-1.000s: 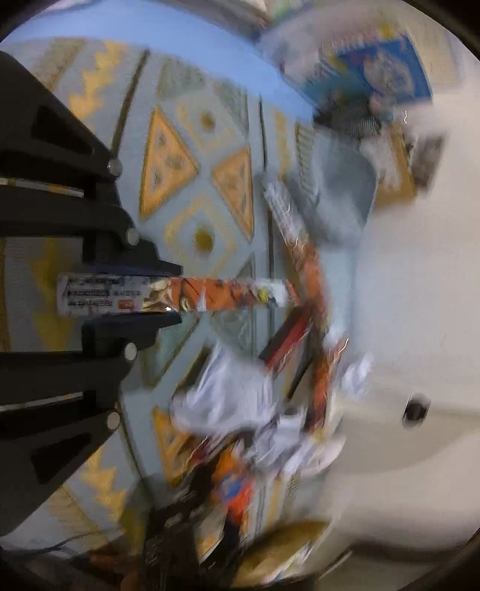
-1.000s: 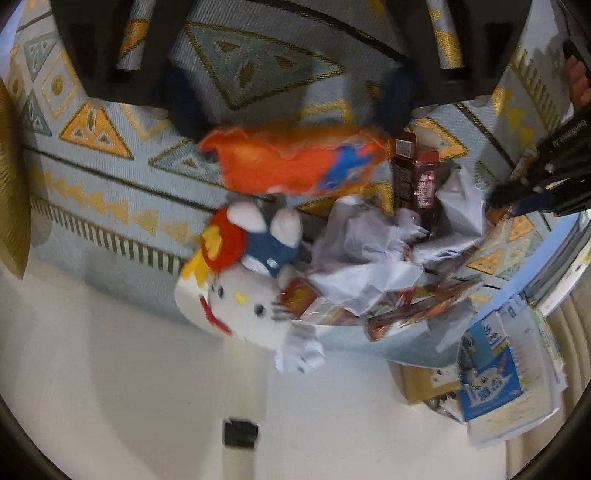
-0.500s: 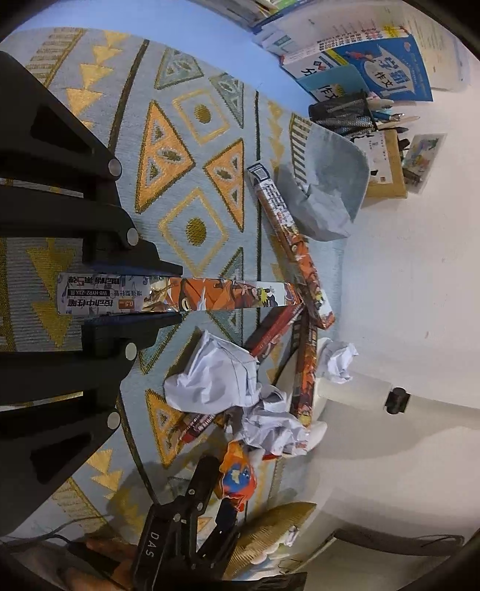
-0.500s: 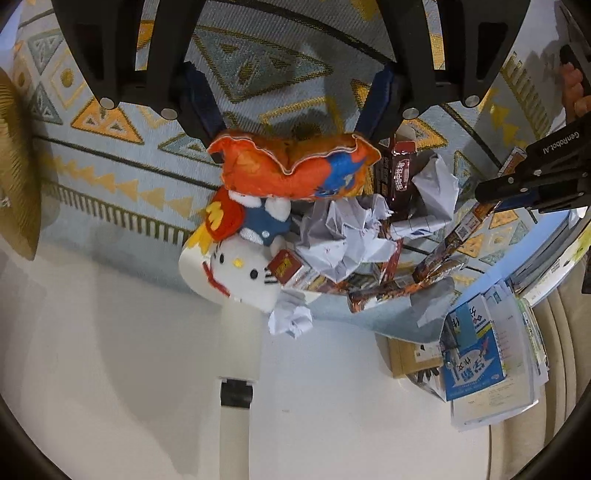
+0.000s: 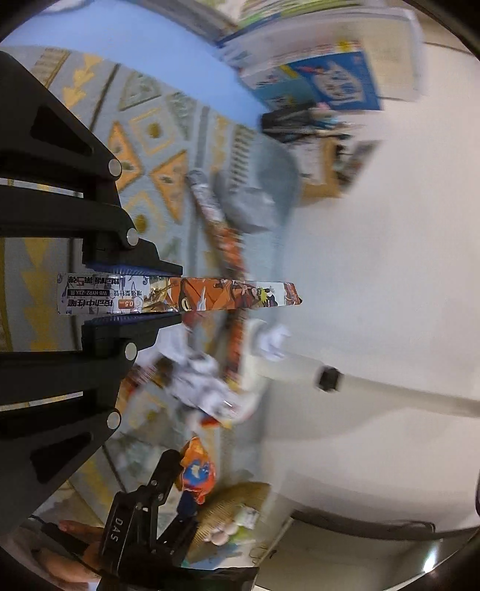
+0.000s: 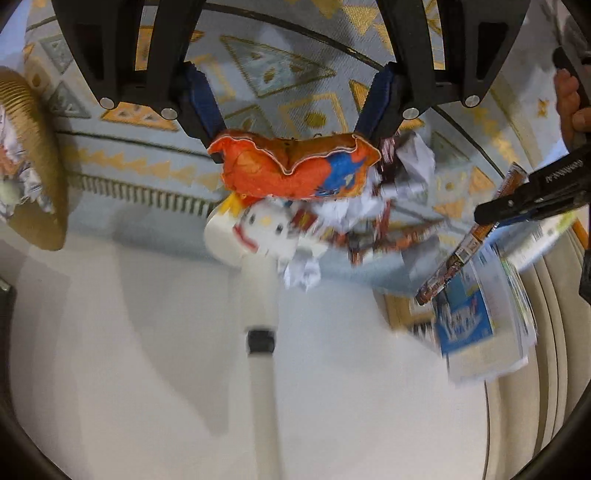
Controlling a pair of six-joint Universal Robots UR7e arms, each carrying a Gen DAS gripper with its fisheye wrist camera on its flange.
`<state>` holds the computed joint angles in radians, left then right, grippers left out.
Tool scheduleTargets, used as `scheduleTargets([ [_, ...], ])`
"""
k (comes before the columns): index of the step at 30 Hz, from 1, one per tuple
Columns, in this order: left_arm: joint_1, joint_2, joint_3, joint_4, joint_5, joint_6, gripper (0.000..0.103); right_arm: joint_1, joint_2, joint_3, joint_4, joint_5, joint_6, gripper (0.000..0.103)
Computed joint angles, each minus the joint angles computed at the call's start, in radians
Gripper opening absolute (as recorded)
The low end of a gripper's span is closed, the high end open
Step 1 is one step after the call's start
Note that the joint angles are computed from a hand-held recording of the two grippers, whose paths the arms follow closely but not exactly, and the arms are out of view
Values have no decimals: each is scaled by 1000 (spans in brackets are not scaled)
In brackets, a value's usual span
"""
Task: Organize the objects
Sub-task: 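Lift the snack-stick box with the left gripper while the right grasps the orange chip bag, then carry the box and chip bag to the amber bowl and open both grippers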
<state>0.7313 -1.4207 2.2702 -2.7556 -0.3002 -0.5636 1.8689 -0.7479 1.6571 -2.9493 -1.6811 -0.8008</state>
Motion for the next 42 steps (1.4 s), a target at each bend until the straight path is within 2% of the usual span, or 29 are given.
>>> scheduleTargets([
  [5, -21, 107, -100, -104, 16, 146, 14, -10, -41, -35, 22, 47, 13, 67],
  [9, -12, 224, -193, -268, -30, 306, 14, -22, -56, -82, 62, 58, 30, 67],
  [11, -6, 286, -250, -311, -51, 378, 14, -31, -62, -107, 75, 59, 36, 67],
  [13, 6, 344, -321, -327, -107, 423, 14, -43, -69, -133, 82, 54, 42, 67],
  [17, 25, 465, -480, -314, -202, 509, 14, -72, -76, -189, 90, 20, 55, 67],
  [21, 43, 586, -650, -244, -296, 566, 14, -104, -76, -257, 105, -34, 71, 67],
  [24, 47, 669, -756, -233, -341, 608, 14, -124, -78, -299, 114, -70, 81, 68],
  [30, 69, 776, -900, -130, -417, 623, 14, -149, -79, -328, 122, -129, 82, 68],
  [31, 75, 786, -919, -101, -437, 618, 15, -150, -76, -332, 121, -146, 78, 70],
  [33, 87, 814, -971, -23, -459, 603, 17, -152, -74, -339, 129, -181, 75, 81],
  [35, 89, 841, -1004, 22, -415, 591, 32, -147, -38, -358, 43, -278, 40, 98],
  [36, 87, 853, -1015, 31, -363, 584, 58, -144, -25, -364, 2, -311, 23, 103],
  [37, 82, 867, -1017, 7, -287, 586, 91, -151, -28, -362, -18, -312, 23, 103],
  [38, 82, 872, -1014, -26, -247, 601, 103, -161, -41, -359, 3, -282, 44, 103],
  [39, 87, 867, -1005, -56, -250, 614, 102, -171, -53, -362, 38, -254, 81, 103],
  [41, 105, 816, -966, -32, -354, 563, 102, -183, -64, -371, 74, -235, 150, 103],
  [42, 111, 802, -957, -13, -381, 527, 102, -184, -68, -370, 81, -232, 169, 103],
])
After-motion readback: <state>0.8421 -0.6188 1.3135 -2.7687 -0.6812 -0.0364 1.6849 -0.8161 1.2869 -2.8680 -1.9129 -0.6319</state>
